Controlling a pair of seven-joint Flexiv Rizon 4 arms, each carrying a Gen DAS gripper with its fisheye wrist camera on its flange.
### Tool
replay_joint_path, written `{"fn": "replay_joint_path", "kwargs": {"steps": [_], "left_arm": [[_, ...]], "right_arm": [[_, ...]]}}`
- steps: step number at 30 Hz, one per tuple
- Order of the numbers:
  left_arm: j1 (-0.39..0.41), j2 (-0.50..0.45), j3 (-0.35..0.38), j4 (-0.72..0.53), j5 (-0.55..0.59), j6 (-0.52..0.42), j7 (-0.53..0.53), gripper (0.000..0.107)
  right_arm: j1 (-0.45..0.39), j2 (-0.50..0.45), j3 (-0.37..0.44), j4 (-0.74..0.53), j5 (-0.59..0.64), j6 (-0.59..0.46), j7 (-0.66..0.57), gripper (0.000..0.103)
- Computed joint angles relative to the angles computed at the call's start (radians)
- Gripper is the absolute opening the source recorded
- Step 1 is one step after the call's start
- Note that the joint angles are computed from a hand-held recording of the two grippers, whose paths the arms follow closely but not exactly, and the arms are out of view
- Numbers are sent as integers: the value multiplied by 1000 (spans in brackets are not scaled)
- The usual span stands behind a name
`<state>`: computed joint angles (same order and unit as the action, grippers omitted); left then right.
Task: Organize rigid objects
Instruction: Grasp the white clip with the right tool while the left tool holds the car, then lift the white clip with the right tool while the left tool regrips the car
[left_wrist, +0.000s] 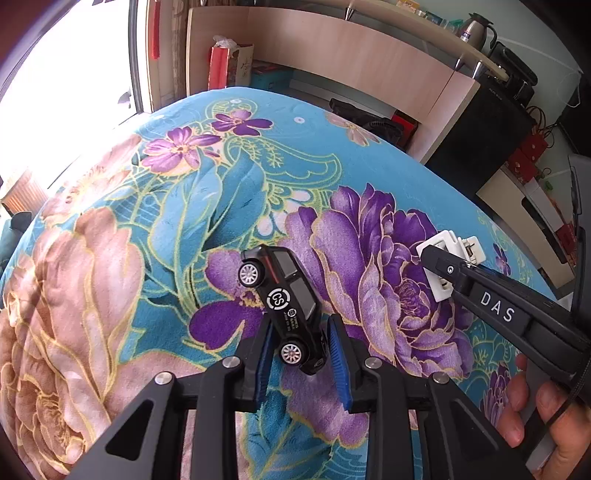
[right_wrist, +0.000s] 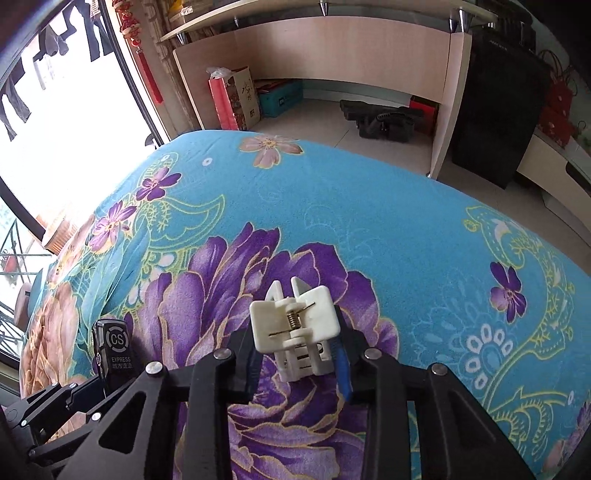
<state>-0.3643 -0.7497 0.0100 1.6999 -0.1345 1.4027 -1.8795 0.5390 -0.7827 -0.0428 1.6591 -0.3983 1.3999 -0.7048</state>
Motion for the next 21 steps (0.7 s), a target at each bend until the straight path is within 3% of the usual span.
{"fn": "replay_joint_path", "kwargs": {"steps": [3,9,18,21], "left_arm": [[-16,9,12,1,11,-2,-3,31],[-48,24,20,-2,41,-15,-3,26],[-75,40,13,10,70,-22,11,13],[-39,57,-38,49,57,14,43,12]], "right_arm": [[27,43,-39,77,12,55,47,34],[157,137,-199,257,-3,139,172,34],[431,224,-483,496,78,260,253,34],[525,242,-559,561,147,292,257,34]]}}
